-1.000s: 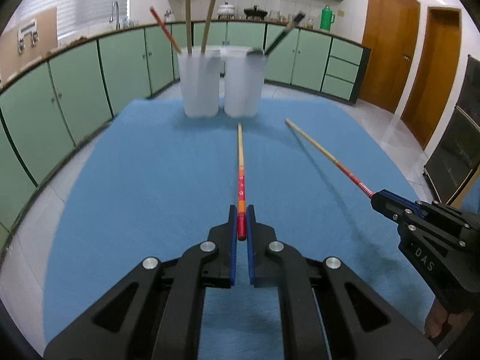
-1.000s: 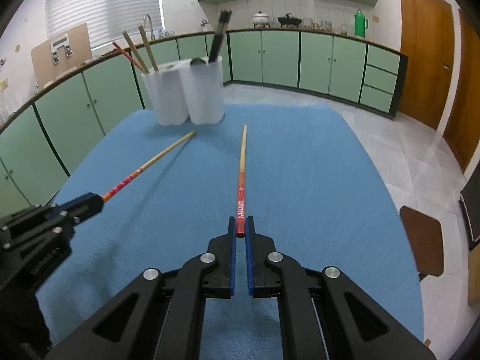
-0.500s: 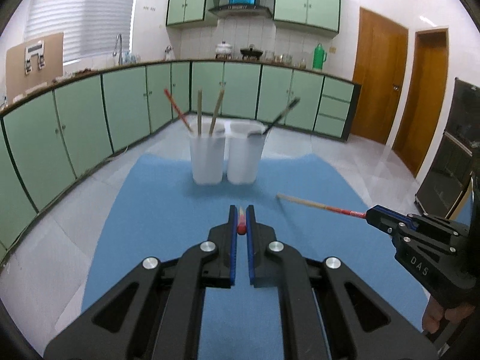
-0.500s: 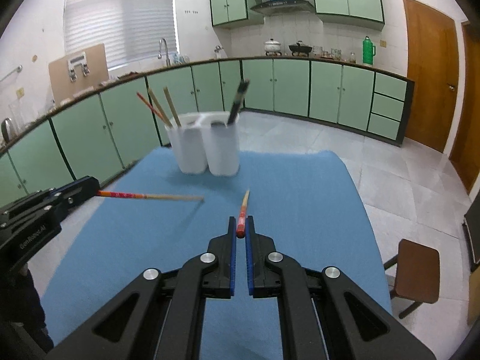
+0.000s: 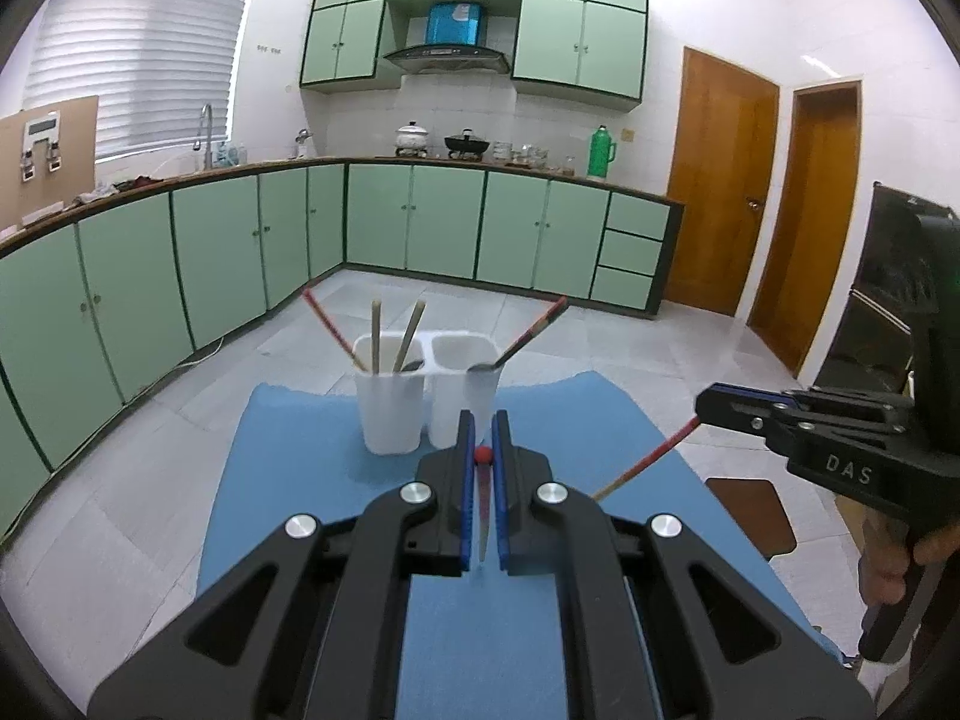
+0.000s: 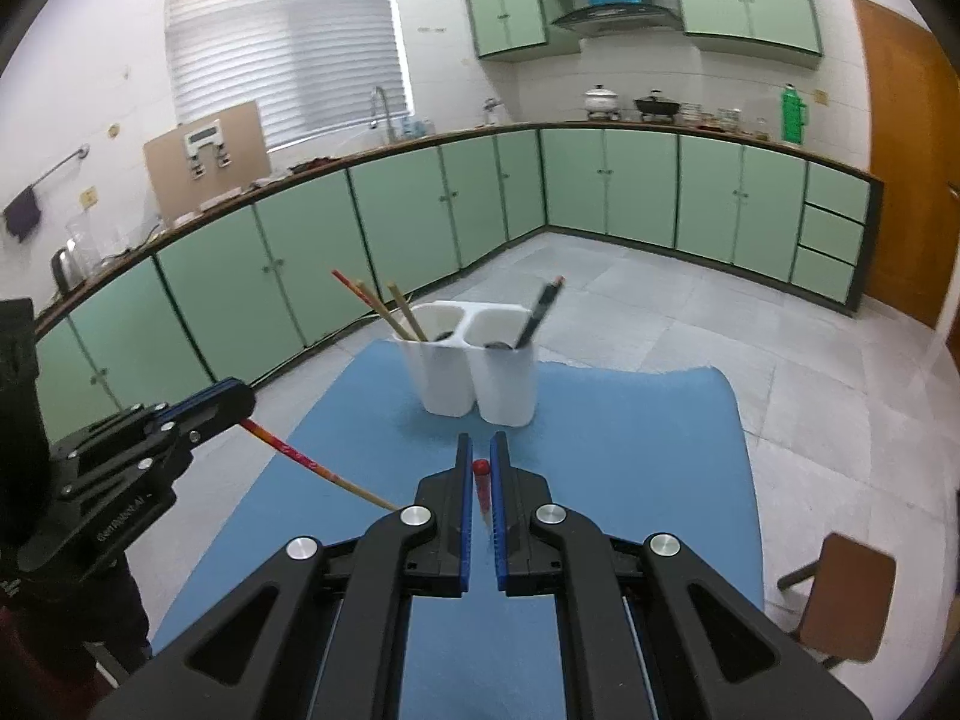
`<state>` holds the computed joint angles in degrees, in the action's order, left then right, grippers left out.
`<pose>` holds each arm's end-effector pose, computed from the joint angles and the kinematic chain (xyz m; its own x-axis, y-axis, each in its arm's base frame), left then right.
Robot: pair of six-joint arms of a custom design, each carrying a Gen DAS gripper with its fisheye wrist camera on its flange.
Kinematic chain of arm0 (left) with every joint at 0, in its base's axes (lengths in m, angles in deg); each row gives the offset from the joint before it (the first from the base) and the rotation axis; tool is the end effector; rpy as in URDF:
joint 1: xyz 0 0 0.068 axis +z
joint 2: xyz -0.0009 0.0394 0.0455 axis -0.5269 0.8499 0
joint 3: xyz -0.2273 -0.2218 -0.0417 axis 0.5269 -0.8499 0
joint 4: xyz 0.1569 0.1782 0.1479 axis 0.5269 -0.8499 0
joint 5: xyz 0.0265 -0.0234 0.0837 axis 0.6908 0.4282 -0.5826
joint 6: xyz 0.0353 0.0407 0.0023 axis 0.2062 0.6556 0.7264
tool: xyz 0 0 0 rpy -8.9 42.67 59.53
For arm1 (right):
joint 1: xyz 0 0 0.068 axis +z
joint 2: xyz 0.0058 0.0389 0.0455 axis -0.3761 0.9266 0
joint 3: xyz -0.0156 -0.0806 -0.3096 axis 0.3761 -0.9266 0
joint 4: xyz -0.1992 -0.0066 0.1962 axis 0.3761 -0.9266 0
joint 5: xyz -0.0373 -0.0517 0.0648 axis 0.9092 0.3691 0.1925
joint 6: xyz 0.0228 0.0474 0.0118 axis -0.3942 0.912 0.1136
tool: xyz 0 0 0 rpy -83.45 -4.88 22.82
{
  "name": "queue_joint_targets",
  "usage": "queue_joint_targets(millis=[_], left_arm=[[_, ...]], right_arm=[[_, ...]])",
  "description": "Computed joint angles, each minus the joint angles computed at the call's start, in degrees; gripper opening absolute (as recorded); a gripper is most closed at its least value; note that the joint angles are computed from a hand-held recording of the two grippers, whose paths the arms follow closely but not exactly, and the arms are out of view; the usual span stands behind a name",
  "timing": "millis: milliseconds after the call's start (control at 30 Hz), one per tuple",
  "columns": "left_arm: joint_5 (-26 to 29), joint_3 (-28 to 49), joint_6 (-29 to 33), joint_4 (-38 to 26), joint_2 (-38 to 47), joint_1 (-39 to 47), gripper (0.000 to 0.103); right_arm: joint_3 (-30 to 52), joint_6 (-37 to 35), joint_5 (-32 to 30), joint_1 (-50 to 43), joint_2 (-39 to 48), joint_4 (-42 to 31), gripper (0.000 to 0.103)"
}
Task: Organize utensils
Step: 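Lift both held chopsticks and carry them over the white holder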
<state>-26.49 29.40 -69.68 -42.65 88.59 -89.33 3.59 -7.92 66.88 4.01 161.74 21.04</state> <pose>0.1737 -0.2196 0.2328 -0.4272 -0.1481 -0.8920 -0.1435 0.9851 -0.0948 0.2646 0.1409 0.2455 -0.5096 -0.2805 -0.8134 -0.6429 0.7525 0.1432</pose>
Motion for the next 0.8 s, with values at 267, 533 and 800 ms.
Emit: queue_joint_targets(millis=[267,533,800], left_arm=[[-1.8,2.4,8.7,0.6,-2.6,0.0,0.004],[-4.7,6.5,23.4,6.7,-6.1,1.5,0.004],[-3.5,13.1,37.7,16.0,-4.5,7.3,0.004]], right_arm=[[6.2,-3.7,-1.0,1.2,-0.1,-5.6,0.005],[15.7,-4.7,-3.0,0.2,-0.2,-9.1,0.005],[29.3,-3.2,-0.6,1.1,5.2,-8.2,0.005]])
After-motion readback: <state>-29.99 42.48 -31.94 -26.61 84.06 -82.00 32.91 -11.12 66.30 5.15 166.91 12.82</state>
